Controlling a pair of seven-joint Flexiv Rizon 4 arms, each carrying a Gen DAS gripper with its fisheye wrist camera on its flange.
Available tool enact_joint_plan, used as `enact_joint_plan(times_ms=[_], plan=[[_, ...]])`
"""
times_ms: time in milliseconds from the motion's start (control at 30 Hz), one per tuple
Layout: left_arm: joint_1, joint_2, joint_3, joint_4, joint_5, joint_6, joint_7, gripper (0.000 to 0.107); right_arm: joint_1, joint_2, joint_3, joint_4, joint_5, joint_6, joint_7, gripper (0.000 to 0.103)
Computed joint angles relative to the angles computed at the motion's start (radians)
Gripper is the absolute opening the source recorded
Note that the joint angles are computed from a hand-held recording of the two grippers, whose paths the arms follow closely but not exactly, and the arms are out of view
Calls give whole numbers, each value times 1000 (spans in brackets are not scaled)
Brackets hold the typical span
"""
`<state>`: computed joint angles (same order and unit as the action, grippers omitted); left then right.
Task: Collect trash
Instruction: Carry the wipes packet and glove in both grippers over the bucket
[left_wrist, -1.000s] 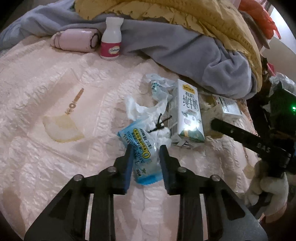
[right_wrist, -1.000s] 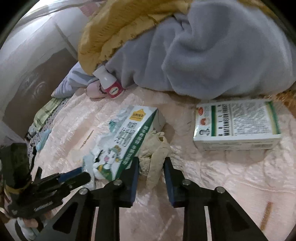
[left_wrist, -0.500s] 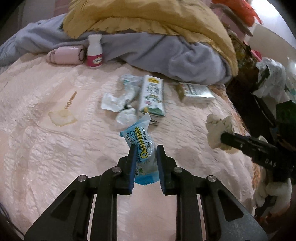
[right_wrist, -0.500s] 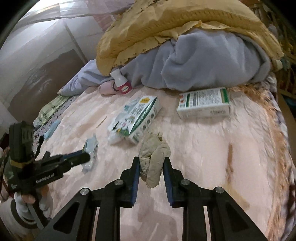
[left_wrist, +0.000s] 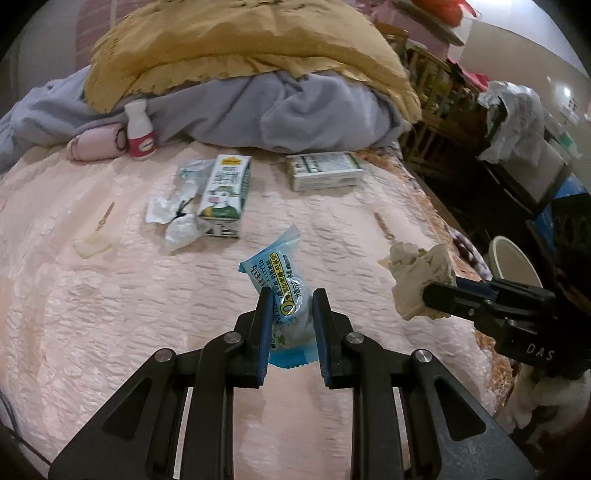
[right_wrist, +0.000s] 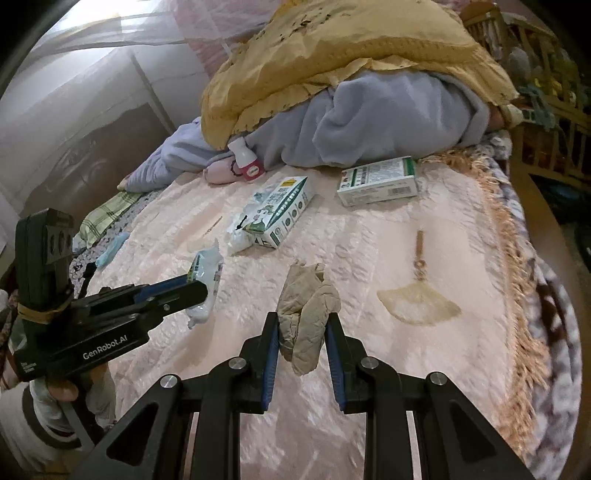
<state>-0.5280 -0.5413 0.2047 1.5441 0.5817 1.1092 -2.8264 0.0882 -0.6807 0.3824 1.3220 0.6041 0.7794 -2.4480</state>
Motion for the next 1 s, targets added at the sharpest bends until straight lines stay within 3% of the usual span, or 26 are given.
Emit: enact_joint_plan(times_ms=[533,1000], plan=[[-34,-86,-38,-164,-34,-63,104,19,-80,65,-21,60,58,10,-45,23],[-39,-212,-65,-365,-159,-93,294,19,-137,76,-61,57,57,55,-55,23]])
